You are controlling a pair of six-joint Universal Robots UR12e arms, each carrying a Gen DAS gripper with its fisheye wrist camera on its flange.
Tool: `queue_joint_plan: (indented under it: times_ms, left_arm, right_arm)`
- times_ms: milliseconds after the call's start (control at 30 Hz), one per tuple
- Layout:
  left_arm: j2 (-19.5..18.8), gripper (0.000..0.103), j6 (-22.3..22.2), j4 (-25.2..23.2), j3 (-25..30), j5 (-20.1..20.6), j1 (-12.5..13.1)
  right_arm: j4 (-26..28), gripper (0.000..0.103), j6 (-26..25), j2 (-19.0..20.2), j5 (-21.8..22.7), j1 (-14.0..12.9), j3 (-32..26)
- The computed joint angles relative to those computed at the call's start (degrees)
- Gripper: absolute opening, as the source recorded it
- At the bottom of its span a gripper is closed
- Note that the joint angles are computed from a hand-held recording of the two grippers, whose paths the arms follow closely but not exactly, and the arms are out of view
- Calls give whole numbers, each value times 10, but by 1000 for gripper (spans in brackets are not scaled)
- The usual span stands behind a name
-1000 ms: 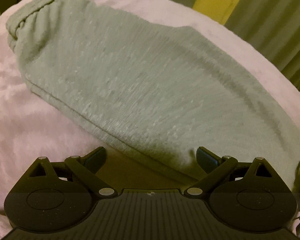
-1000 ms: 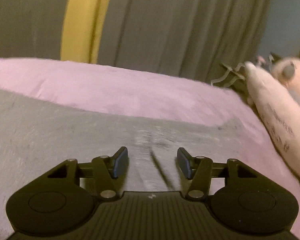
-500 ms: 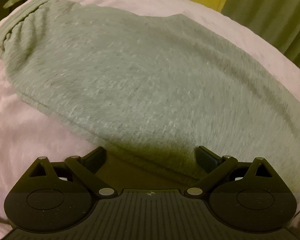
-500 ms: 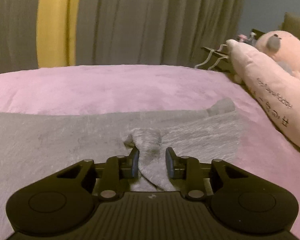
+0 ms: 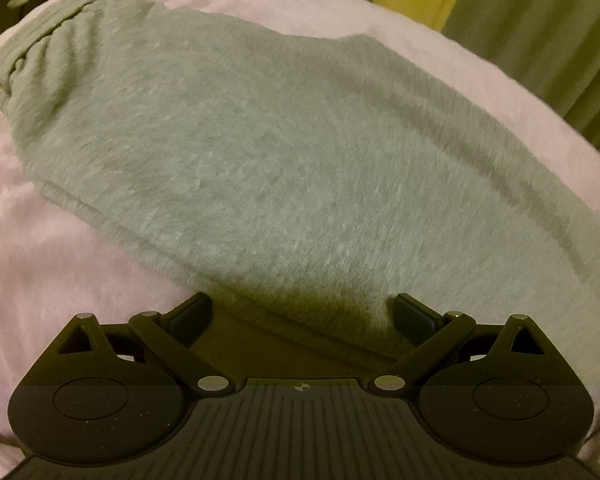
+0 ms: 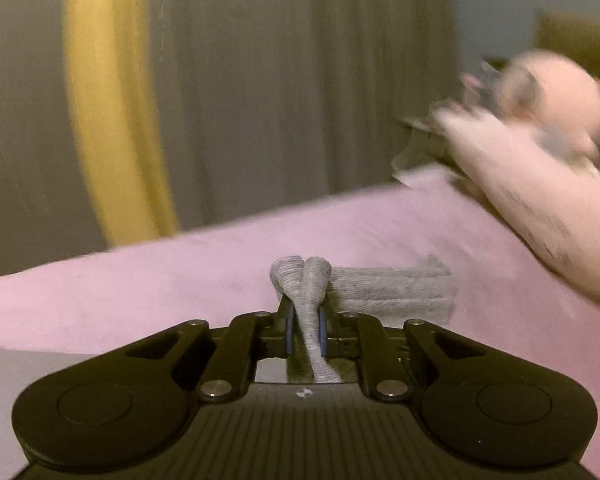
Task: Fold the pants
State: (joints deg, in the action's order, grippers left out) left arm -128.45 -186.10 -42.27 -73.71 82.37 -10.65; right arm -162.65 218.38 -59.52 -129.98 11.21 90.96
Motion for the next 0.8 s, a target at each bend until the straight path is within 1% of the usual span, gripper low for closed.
queue_joint_plan:
  times_ms: [67,100,167,200,233,267,333,367,400,433,467,500,533,567,600,667,733,767,800]
  left_arm:
    - [5,100,-19,16,-9,2,3]
    - [9,100,-29,28,-15,7,4]
    - [16,100,-50,56,-28,18,6]
    - [20,100,-59,67,-33,21,7]
    - [22,100,-66,74,-37,21,8]
    - [23,100,-73,75,-39,18,10]
    - [22,100,-76,69,-37,11,12]
    - [20,100,-76,64,-35,11,11]
    - [18,100,-71,61,-32,9,10]
    - [16,100,-62,59,-28,9,8]
    - [14,100,-44,60,-24,10,5]
    - [11,100,-21,62,-19,10,1]
    - [9,100,8,64,-15,6,-3]
    - [7,100,32,65,-11,-6,-7]
    - [3,100,53,57,-3,-29,-9]
    - [-8,100,87,18,24,-99,-10]
    - [-26,100,110,-27,58,-154,-12]
    - [-34,100,119,-45,73,-164,-16]
    - [-44,100,130,-58,90,-167,-20]
  right_arm:
    - [-41,11,-110,17,39,15,-32]
    - [-53,11,-156,26,71,21,-46]
    - [-45,11,-221,45,165,33,-75]
    - [-34,12,-243,53,198,38,-85]
    - [-18,12,-276,64,235,44,-97]
    - [-6,13,-291,73,253,50,-103]
    - [29,36,-293,84,267,58,-113]
    - [46,42,-283,83,279,59,-113]
    - [38,45,-266,77,297,57,-103]
    - [10,49,-241,66,311,54,-84]
    - [-9,61,-212,56,309,51,-69]
    - [-26,71,-159,45,300,49,-53]
    - [-59,74,-99,29,299,44,-27]
    - [-83,76,-39,17,302,39,-6]
    - [-103,76,21,6,317,31,14]
    - [-163,76,141,-12,364,8,62]
    - [-218,76,261,-16,380,0,95]
    - [-234,76,321,-16,378,1,104]
    - [-245,76,357,-15,379,3,109]
